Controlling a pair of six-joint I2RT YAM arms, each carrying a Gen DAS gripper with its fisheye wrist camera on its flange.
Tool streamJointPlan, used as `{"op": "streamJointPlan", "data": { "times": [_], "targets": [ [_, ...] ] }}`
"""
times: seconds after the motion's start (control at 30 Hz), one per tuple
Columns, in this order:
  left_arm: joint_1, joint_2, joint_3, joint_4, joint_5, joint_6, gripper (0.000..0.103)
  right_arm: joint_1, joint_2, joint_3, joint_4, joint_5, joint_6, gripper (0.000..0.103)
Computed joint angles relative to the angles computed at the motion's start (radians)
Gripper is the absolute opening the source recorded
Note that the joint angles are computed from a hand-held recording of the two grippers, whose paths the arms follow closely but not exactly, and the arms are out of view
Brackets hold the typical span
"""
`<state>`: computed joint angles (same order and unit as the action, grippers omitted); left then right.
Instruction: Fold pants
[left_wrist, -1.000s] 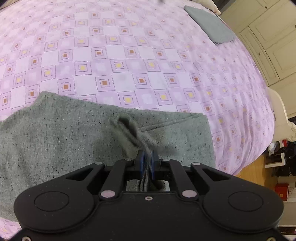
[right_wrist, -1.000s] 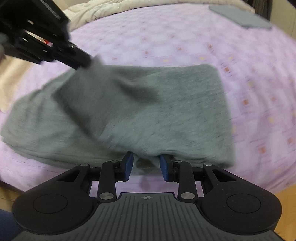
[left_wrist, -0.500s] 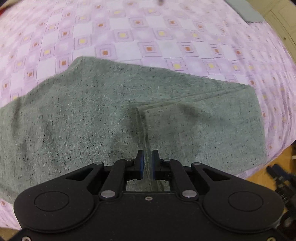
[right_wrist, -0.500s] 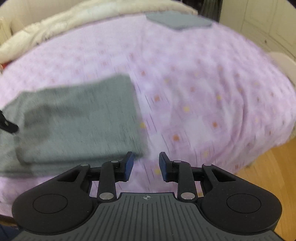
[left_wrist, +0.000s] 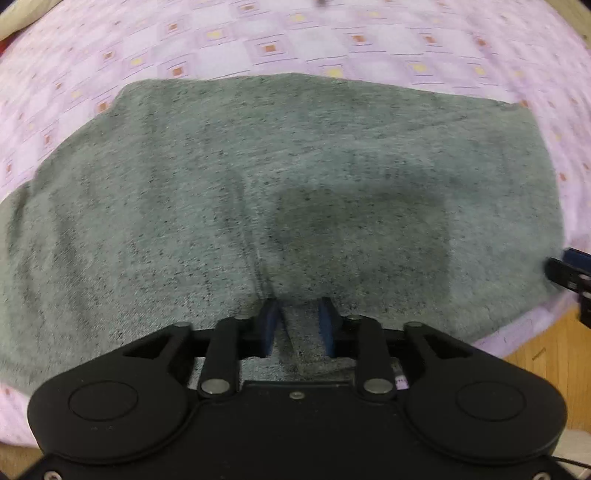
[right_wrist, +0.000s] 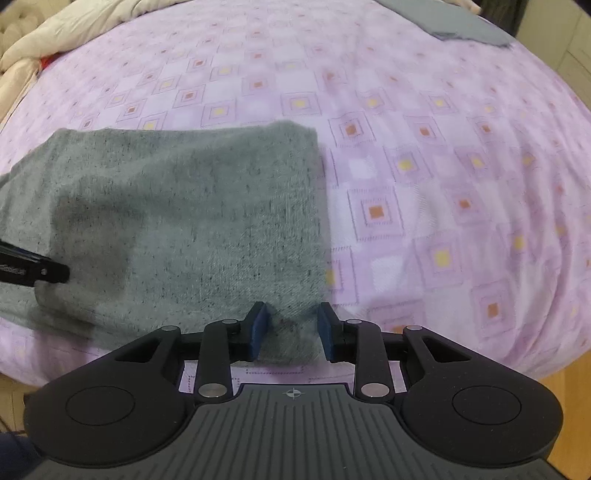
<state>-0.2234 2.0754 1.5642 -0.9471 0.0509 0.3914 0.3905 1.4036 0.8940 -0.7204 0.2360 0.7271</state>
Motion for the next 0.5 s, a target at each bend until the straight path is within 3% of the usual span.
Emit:
{"op": "streamJointPlan", "data": {
  "times": [0.03, 0.2, 0.33, 0.5],
  "targets": [
    [-0.004, 0.004, -0.001, 0.012, -0.026, -0.039, 0.055, -0.001, -0.015, 0.007, -0.001, 0.011, -0.031, 0.028],
    [0.024, 0.019, 0.011, 0.010, -0.032, -0.164, 0.067, -0.079, -0.027, 0.045, 0.106, 0.020, -0.237, 0.028],
    [0.029, -0.024, -0.094, 0.121, -0.101, -0.212, 0.097, -0.129, 0.137, 0.171, 0.077, 0.027, -0.321, 0.027],
    [0.103, 0.017, -0.064, 0.082, -0.026, -0.301, 0.103, -0.237, 0.259, 0.204, 0.099, -0.136, -0.335, 0.023]
  ]
}}
